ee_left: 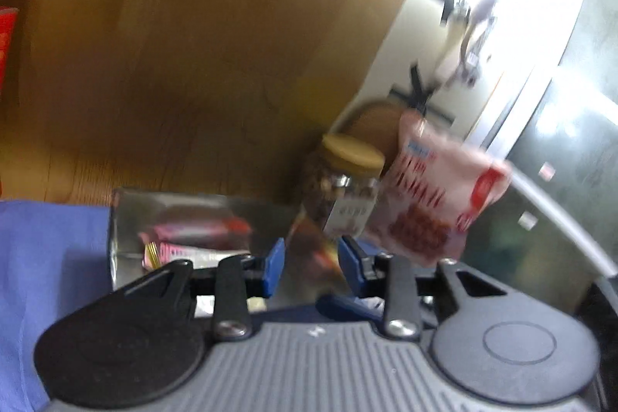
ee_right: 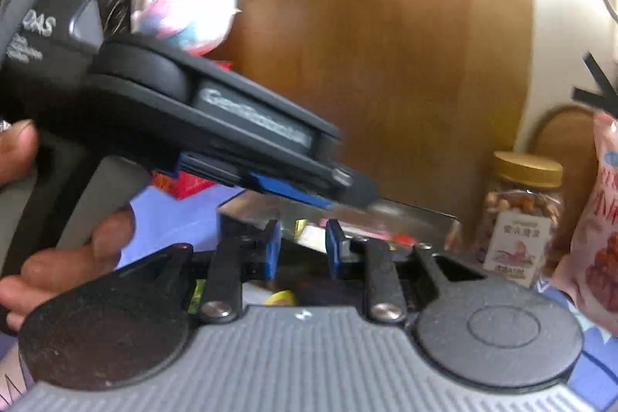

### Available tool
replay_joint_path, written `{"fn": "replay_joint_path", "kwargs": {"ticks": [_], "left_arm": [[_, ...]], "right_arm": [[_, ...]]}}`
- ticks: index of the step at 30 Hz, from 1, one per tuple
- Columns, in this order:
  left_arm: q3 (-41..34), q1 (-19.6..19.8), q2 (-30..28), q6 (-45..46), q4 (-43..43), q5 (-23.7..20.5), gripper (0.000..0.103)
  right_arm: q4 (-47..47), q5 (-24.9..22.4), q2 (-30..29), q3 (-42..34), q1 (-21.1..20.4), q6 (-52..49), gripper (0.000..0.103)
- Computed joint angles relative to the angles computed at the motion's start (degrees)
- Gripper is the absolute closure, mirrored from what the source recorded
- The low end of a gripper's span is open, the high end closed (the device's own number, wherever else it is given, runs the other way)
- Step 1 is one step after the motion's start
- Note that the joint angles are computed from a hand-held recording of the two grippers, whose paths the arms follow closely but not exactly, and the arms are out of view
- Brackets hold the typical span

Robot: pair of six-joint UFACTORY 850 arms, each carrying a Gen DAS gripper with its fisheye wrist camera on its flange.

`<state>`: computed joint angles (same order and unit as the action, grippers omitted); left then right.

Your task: Organize snacks

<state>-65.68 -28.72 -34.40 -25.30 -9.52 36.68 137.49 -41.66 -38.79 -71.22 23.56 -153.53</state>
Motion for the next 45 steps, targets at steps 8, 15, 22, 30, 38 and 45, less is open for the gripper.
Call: {"fn": "replay_joint_path", "kwargs": {"ticks": [8, 15, 22, 30, 38, 45], "left_arm": [[6.3, -0.6, 1.3, 5.1, -10.1, -4.8, 0.051], [2.1, -0.2, -3.6, -0.1, -5.7, -7.4, 0.068], [5.0, -3.2, 1.8, 6.8, -8.6, -1.9, 0.069], [-8.7, 0.1, -5.5, 4.0, -1.1, -6.8, 0.067], [1.7, -1.8, 0.8, 5.0, -6.2, -0.3, 0.063], [14.5, -10.3, 6.6, 16.0, -25.5, 4.9, 0.063]], "right_arm": [[-21.9, 5.5, -6.6, -7.1, -0.9, 24.7, 0.059], [-27.2, 10.2, -10.8, -12.9, 2.0, 30.6, 0.059], [-14.3, 1.5, -5.4, -4.4, 0.0, 20.2, 0.062], [2.8, 7.6, -6.1, -8.9, 0.0, 4.3, 0.060], [5.1, -0.7, -0.1, 3.4, -4.2, 8.1, 0.060], [7.6, -8.8, 5.8, 19.7, -7.7, 10.1, 0.058]]}}
